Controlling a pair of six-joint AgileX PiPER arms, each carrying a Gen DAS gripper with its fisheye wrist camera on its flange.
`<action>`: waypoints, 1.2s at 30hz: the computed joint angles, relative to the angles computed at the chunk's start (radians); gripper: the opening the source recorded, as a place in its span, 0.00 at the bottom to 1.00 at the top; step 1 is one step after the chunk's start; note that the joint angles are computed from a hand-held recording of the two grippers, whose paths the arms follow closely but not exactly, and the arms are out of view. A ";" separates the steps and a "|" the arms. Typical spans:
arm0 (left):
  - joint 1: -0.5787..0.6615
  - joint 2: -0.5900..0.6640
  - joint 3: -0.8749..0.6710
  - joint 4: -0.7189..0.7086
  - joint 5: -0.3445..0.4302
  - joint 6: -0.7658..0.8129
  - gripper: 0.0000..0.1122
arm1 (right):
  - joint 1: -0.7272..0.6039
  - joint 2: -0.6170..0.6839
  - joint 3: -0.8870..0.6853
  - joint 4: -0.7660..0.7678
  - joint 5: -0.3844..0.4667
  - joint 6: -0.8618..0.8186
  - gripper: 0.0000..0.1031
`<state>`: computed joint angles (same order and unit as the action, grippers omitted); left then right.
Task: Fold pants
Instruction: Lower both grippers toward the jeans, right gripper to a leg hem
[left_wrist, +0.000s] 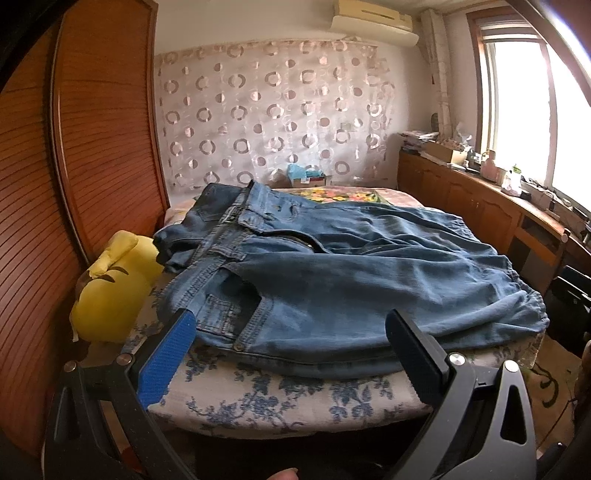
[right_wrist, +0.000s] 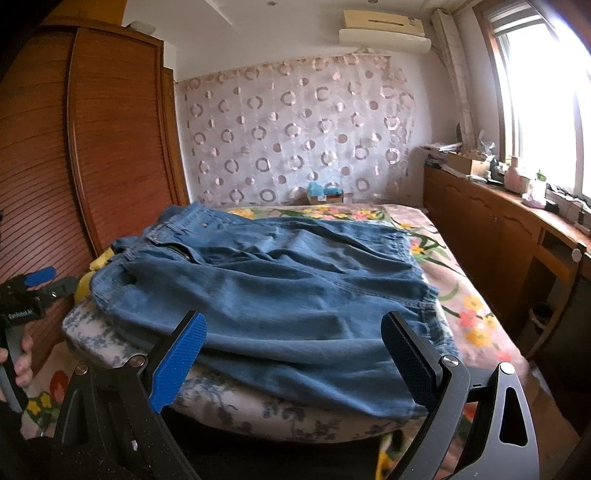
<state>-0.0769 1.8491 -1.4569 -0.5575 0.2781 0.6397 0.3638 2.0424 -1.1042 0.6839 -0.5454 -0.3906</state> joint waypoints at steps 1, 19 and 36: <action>0.006 0.004 -0.007 0.002 0.006 -0.001 0.92 | -0.004 -0.005 0.004 0.004 0.003 -0.004 0.93; 0.045 0.055 -0.058 -0.073 0.081 0.069 0.92 | -0.033 -0.087 0.049 0.378 0.139 -0.316 0.80; 0.046 0.097 -0.066 0.003 0.079 -0.002 0.92 | -0.012 -0.154 0.024 0.801 0.261 -0.710 0.44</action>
<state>-0.0305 1.9462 -1.5224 -0.5541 0.3574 0.6382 0.3519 1.8885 -1.0806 1.4850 -0.2842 -1.1004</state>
